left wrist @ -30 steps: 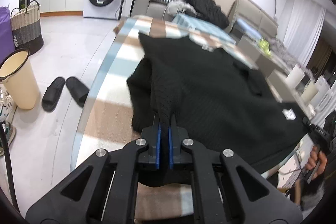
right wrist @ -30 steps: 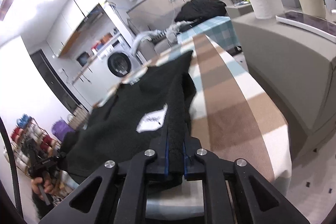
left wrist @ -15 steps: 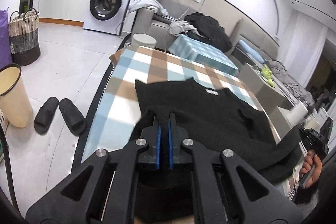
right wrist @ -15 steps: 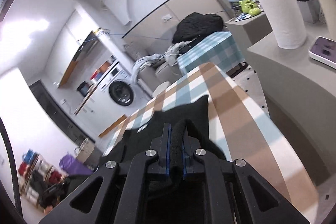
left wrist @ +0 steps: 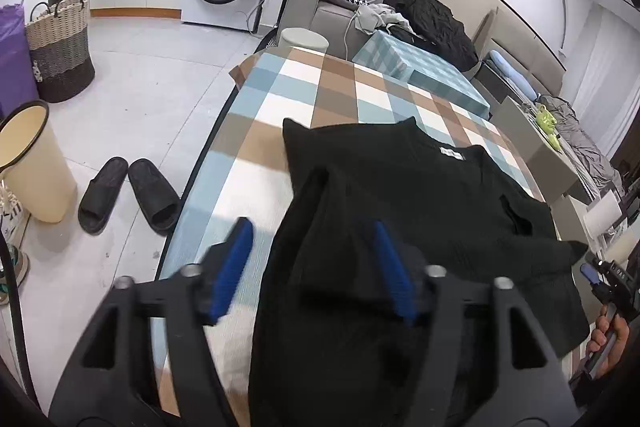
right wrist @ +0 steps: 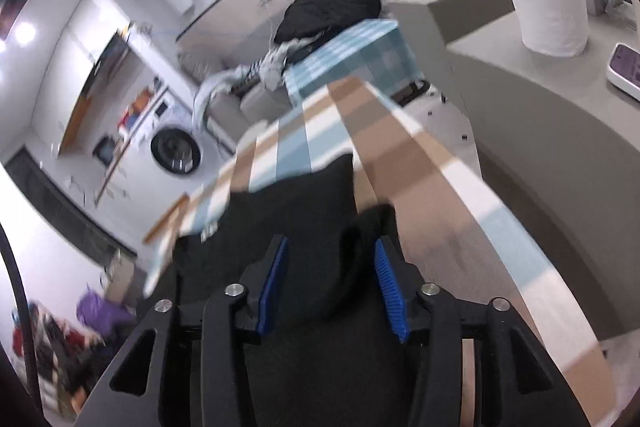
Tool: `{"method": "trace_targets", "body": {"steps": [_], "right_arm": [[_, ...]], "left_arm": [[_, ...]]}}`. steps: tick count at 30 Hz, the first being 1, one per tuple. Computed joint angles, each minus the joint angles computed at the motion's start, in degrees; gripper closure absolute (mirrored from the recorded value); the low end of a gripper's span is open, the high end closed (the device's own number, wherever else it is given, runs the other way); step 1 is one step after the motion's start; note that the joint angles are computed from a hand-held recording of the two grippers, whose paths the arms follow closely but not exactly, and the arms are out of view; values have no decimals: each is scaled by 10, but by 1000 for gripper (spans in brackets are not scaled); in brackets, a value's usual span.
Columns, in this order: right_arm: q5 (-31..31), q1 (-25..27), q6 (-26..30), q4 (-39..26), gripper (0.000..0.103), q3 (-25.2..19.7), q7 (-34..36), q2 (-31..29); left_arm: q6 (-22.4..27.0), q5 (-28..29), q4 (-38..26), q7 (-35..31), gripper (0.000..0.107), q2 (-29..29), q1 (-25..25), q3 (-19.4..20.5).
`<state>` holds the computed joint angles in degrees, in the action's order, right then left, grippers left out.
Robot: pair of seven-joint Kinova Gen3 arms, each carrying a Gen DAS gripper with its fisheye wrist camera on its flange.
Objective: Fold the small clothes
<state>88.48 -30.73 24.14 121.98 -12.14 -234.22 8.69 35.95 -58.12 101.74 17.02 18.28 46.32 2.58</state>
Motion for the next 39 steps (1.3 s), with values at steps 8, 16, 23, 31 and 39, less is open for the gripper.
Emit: {"method": "trace_targets", "body": {"steps": [8,16,23,31,39], "right_arm": [[-143,58,29,0,48,-92,186,28],[-13,-58,137,11,98,-42,122,10],[-28,-75,220,-40,89,-29,99,35],[-99,-32,148,-5,61,-63,109,16],[-111,-78,118,58,49,-36,79,-14]], "left_arm": [[47,-20,28,34,44,-9,47,30],[76,-35,34,45,44,-15,65,57],[90,-11,25,19,43,-9,67,72],[78,37,36,-15,44,-7,77,72],[52,62,33,-52,44,4,81,65]]}}
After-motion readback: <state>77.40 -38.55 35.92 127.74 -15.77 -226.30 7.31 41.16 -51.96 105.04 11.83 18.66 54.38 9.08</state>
